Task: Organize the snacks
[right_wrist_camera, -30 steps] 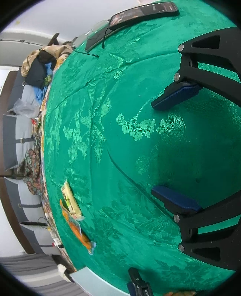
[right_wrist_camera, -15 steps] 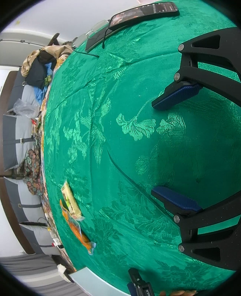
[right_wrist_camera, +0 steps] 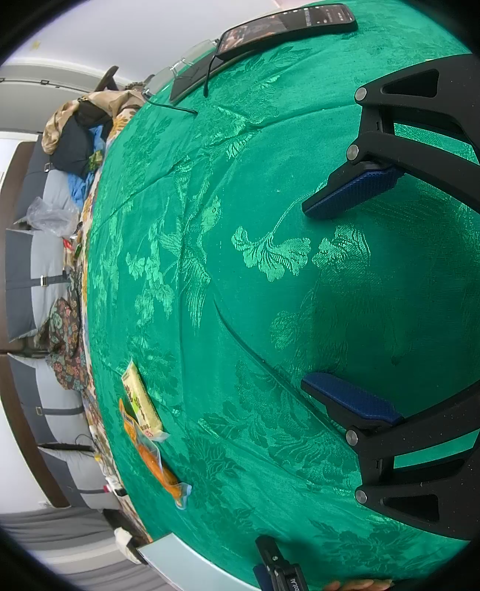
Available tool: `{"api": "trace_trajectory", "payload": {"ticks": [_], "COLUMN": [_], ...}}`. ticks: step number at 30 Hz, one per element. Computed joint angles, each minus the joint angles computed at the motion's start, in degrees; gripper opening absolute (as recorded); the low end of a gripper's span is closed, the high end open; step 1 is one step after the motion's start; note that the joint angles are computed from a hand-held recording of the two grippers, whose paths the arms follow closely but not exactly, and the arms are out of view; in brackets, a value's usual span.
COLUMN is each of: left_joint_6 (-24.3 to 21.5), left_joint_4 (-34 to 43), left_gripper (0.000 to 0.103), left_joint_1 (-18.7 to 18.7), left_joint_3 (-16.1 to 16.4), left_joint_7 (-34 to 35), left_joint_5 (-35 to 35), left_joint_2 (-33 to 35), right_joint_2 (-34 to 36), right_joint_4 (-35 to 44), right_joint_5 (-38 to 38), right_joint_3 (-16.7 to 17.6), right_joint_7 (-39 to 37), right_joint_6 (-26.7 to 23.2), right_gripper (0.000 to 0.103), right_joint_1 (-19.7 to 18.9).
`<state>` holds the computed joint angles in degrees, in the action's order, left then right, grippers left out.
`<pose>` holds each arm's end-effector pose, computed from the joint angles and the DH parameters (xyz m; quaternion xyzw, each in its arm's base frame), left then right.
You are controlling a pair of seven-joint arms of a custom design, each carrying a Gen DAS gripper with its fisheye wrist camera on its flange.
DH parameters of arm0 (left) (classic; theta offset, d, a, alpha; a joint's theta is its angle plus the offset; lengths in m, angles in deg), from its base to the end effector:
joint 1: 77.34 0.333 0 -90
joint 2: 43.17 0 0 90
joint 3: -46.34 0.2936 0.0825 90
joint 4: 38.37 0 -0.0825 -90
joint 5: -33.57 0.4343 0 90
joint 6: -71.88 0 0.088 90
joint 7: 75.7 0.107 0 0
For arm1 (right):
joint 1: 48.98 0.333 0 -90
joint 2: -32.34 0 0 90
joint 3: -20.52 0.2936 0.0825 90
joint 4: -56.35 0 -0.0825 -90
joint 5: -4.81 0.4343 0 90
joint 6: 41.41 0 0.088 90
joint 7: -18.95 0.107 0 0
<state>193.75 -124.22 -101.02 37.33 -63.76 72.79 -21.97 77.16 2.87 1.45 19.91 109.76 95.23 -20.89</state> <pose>0.6434 -0.3619 0.4583 -0.8229 0.4781 -0.1742 0.2526 0.7460 0.3915 0.4728 -0.8120 0.4818 -0.1933 0.2669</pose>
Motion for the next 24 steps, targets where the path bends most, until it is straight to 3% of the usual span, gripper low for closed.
{"api": "trace_trajectory", "payload": {"ticks": [20,22,24], "left_joint_6": [0.1,0.7,0.9], "left_joint_4": [0.0,0.2,2.3], "left_gripper": [0.103,0.103,0.103], "left_joint_1": [0.0,0.8,2.9], "left_joint_3": [0.0,-0.4,-1.3], "left_joint_7": [0.2,2.8,9.6], "left_joint_5": [-0.1,-1.5,-6.4], "left_joint_2": [0.0,0.1,1.2], "right_joint_2": [0.2,0.2,0.2], "right_joint_4": [0.2,0.2,0.2], "right_joint_5": [0.2,0.2,0.2], "right_joint_3": [0.0,0.0,0.0], "right_joint_7": [0.0,0.0,-0.1], "right_joint_6": [-0.1,-0.1,-0.1], "right_gripper": [0.089,0.089,0.089], "right_joint_1": [0.0,0.0,0.0]}}
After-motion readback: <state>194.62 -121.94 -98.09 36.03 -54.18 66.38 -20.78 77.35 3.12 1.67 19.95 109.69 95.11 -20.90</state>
